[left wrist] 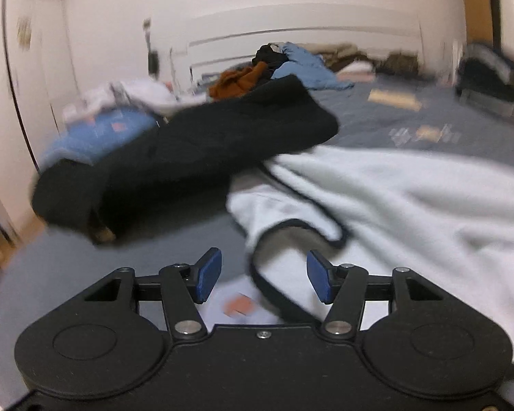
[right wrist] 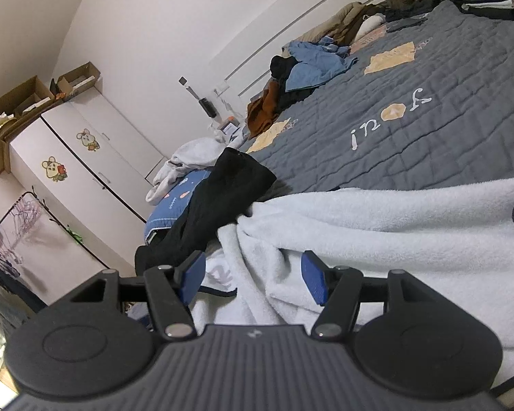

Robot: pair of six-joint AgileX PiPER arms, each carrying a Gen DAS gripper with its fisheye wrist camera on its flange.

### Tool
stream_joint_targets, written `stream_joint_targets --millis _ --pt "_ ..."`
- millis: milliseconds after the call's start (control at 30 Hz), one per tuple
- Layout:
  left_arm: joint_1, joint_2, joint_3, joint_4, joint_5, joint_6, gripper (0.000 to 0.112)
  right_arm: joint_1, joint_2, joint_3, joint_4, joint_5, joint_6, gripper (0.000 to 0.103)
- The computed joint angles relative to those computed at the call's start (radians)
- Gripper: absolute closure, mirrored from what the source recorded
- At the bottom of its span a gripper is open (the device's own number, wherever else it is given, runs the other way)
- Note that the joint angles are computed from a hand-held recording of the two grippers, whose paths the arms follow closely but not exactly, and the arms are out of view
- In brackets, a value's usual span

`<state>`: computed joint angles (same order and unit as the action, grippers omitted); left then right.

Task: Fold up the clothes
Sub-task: 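Grasp the black-trimmed blanket edge with the left tool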

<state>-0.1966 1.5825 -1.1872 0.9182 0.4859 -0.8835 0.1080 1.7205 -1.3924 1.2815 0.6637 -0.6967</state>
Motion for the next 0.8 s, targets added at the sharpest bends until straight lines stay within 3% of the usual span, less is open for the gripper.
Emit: stream_joint_targets --millis 167,367,433,633,800 --pt "-0.034 0.071 -0.011 0.308 0.021 -0.152 0.058 -0.009 0.003 0.002 -0.009 0.005 0.006 0.042" --pt "-0.096 0.149 -0.017 0.52 0.015 -0.186 0.057 -0.023 0.018 -0.004 -0.029 0.019 0.021 0.042" --pt "-0.128 0.181 -0.01 0.633 0.058 -0.228 0.057 -0.029 0.021 -0.003 -0.032 0.024 0.019 0.042" --pt "-0.13 0.232 -0.031 0.608 0.082 -0.173 0.057 -0.043 0.029 -0.009 -0.049 0.05 0.024 0.042" --pt "-0.139 0.247 -0.02 0.671 0.104 -0.175 0.055 -0.063 0.025 -0.002 -0.057 0.068 0.022 0.042"
